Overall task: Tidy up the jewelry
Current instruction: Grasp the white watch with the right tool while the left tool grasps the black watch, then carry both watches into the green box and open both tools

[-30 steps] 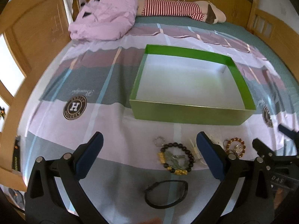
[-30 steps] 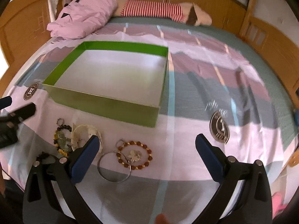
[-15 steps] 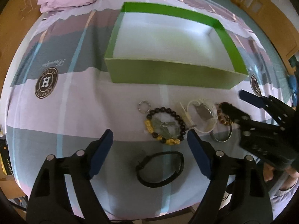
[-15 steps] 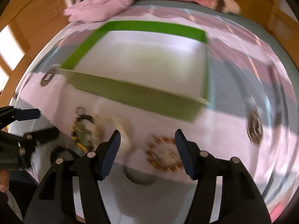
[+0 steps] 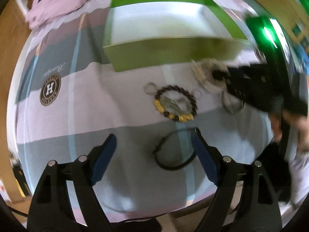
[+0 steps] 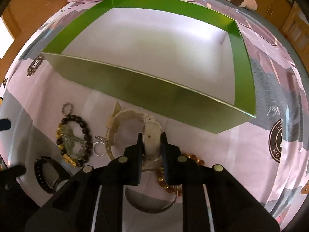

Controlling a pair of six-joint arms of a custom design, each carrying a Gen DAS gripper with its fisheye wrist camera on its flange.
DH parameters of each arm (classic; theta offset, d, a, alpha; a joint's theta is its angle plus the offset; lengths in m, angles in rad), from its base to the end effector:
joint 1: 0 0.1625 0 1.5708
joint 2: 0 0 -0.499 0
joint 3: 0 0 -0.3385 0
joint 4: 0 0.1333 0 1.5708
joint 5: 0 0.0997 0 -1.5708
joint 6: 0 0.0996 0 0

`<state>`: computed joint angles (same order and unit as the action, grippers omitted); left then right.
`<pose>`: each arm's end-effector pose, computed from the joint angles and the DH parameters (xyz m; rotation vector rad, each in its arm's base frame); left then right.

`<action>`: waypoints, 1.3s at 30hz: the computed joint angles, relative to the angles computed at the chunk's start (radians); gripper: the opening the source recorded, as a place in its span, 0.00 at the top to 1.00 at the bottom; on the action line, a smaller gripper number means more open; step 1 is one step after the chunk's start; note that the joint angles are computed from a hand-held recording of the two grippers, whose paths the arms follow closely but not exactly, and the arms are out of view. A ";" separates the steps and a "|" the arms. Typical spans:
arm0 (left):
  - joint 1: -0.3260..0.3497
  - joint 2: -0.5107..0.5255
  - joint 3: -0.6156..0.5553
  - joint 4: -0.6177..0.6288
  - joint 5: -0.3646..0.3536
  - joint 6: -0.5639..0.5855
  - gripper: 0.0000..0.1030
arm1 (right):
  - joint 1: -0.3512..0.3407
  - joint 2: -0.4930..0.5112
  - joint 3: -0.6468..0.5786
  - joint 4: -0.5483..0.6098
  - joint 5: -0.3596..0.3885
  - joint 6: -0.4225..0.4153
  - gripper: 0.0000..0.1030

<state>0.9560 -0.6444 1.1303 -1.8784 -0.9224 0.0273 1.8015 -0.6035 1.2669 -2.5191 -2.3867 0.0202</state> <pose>-0.2932 -0.7506 0.2084 0.8504 2.3219 -0.0290 0.2403 -0.7575 0.1998 0.1010 -2.3299 0.4571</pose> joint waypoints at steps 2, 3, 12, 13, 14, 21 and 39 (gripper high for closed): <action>-0.004 -0.013 0.045 -0.017 0.019 0.033 0.25 | -0.002 -0.008 0.011 0.001 0.007 0.001 0.83; -0.004 -0.016 0.060 -0.020 0.031 0.035 0.28 | -0.003 -0.003 0.012 -0.010 0.004 -0.010 0.83; 0.035 0.027 0.030 0.049 0.044 -0.053 0.89 | -0.005 0.004 0.014 -0.016 0.004 -0.010 0.71; 0.037 0.027 0.029 0.035 0.035 -0.053 0.95 | -0.002 0.020 -0.003 -0.019 -0.009 -0.021 0.71; 0.038 0.027 0.030 0.012 0.030 -0.049 0.95 | 0.001 0.023 0.000 -0.028 -0.021 -0.037 0.72; 0.034 0.023 0.019 -0.152 0.060 -0.052 0.95 | 0.013 0.019 0.014 -0.099 -0.008 -0.068 0.81; 0.058 0.091 -0.074 -0.046 0.108 -0.134 0.85 | 0.004 0.019 0.003 -0.083 -0.025 -0.048 0.62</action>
